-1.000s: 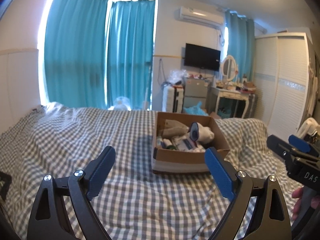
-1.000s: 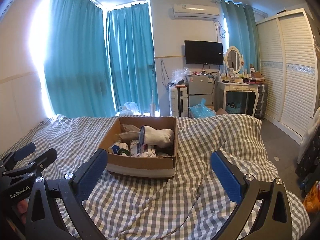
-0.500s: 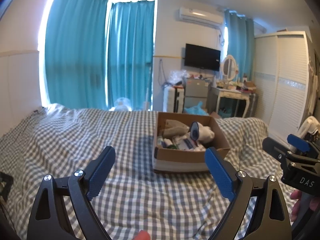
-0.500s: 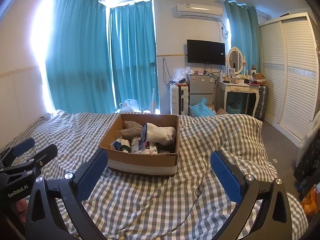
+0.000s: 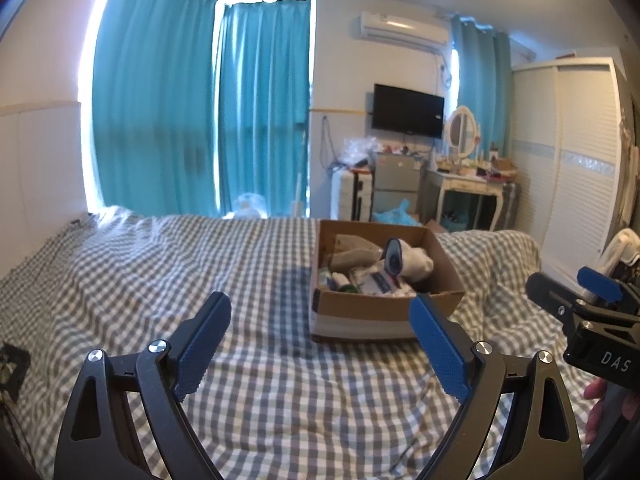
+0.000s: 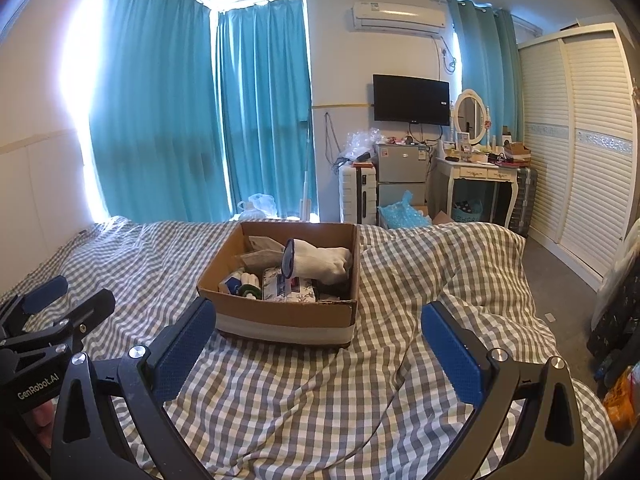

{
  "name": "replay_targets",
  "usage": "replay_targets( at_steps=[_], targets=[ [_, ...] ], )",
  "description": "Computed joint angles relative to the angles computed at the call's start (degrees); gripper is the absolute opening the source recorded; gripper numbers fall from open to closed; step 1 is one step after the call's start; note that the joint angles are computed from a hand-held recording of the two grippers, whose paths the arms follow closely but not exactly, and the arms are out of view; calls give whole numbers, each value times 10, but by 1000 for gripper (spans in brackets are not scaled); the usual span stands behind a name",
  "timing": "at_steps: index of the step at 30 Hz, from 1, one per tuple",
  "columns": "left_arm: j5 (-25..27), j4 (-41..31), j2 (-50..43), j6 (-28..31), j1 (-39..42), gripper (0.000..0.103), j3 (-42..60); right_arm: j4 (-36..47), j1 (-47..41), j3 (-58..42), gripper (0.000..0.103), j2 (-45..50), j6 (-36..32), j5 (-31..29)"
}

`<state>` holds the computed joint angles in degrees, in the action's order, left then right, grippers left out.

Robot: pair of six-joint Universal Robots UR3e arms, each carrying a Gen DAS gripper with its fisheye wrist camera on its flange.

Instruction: Organize soft objects

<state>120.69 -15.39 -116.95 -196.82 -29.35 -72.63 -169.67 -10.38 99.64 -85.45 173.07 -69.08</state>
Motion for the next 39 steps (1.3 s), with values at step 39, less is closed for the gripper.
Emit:
replay_targets(
  at_steps=[39],
  targets=[
    [19,3,-5,8,-10,92,6,2,10,8,103,-2,3,-5]
  ],
)
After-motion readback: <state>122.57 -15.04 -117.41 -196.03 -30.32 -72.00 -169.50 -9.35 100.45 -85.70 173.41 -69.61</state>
